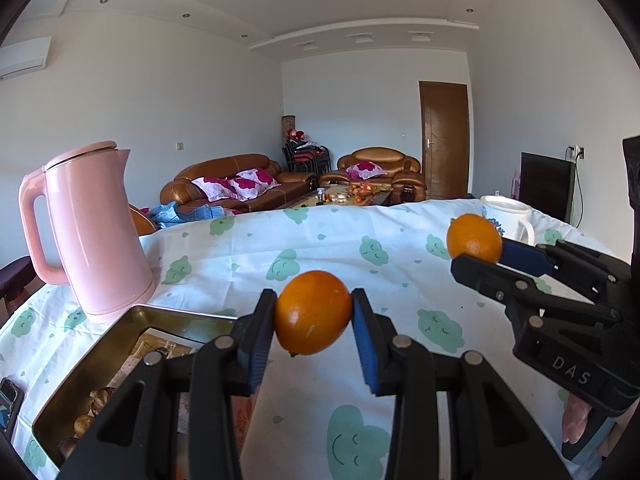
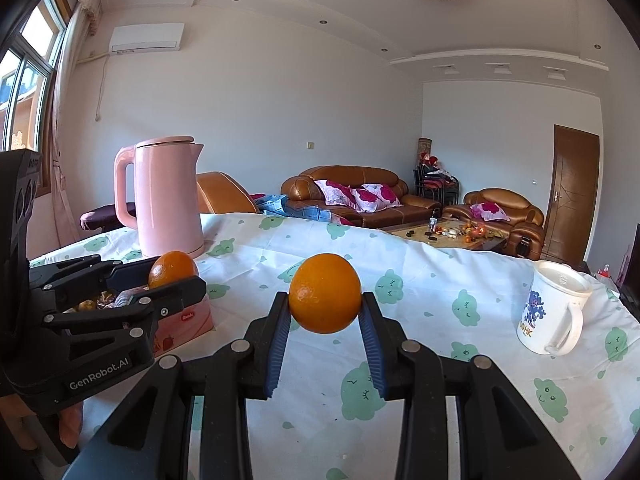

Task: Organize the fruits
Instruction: 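Lift both oranges and carry them toward the tin box with both tools, then lower both oranges into the tin box and open both tools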

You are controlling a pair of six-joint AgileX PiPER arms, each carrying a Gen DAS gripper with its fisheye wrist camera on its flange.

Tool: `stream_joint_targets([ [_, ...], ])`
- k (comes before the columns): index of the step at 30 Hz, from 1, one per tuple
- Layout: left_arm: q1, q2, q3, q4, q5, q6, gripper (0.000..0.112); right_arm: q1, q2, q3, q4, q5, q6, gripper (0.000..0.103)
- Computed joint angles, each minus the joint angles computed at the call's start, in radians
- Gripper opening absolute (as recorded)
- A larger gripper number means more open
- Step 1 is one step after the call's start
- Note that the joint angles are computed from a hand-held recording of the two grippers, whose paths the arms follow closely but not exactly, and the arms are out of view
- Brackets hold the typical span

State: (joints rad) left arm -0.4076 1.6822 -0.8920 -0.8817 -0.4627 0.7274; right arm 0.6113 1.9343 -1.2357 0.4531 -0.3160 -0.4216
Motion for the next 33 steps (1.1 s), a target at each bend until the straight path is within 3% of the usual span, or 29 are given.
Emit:
stream_joint_targets([
  [33,0.147,-0.151,0.193,0.216,0.017,-0.224,0.039,0.125,0.046,-0.102,0.179,0.064,-0.216,0.037],
])
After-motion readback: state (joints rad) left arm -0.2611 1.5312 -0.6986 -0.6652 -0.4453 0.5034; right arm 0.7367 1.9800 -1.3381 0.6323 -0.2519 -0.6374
